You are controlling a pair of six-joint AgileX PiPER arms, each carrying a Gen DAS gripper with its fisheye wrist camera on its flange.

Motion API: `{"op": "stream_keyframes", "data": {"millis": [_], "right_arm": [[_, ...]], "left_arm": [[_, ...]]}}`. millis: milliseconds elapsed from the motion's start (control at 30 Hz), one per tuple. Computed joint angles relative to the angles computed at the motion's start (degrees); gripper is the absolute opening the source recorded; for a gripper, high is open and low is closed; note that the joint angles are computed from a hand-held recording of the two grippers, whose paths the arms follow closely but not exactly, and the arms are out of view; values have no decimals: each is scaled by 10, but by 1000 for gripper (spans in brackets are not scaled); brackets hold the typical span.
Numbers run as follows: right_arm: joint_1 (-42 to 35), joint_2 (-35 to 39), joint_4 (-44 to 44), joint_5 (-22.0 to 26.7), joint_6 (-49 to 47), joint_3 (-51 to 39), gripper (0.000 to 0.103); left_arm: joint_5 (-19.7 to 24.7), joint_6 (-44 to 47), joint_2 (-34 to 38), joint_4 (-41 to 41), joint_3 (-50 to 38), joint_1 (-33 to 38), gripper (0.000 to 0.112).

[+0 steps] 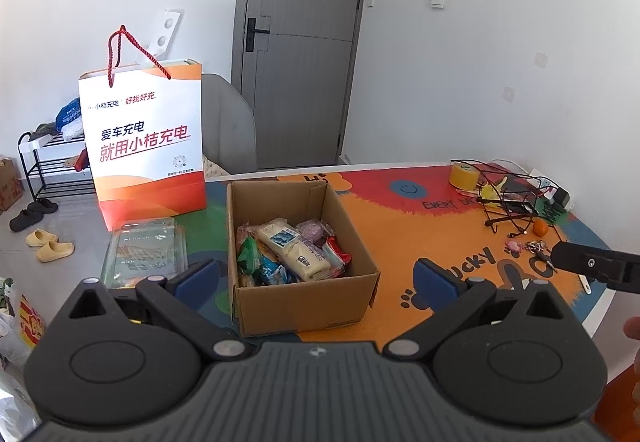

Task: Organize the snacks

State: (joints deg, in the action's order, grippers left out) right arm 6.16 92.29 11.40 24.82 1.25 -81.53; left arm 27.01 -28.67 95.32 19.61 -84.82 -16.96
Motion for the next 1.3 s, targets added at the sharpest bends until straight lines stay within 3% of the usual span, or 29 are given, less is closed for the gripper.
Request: {"op": "stream_keyframes", "data": {"millis": [1300], "right_arm": [[12, 8, -44, 8, 32, -8, 103]], "left_arm": [[4, 39, 6, -37, -7, 4, 103]]}}
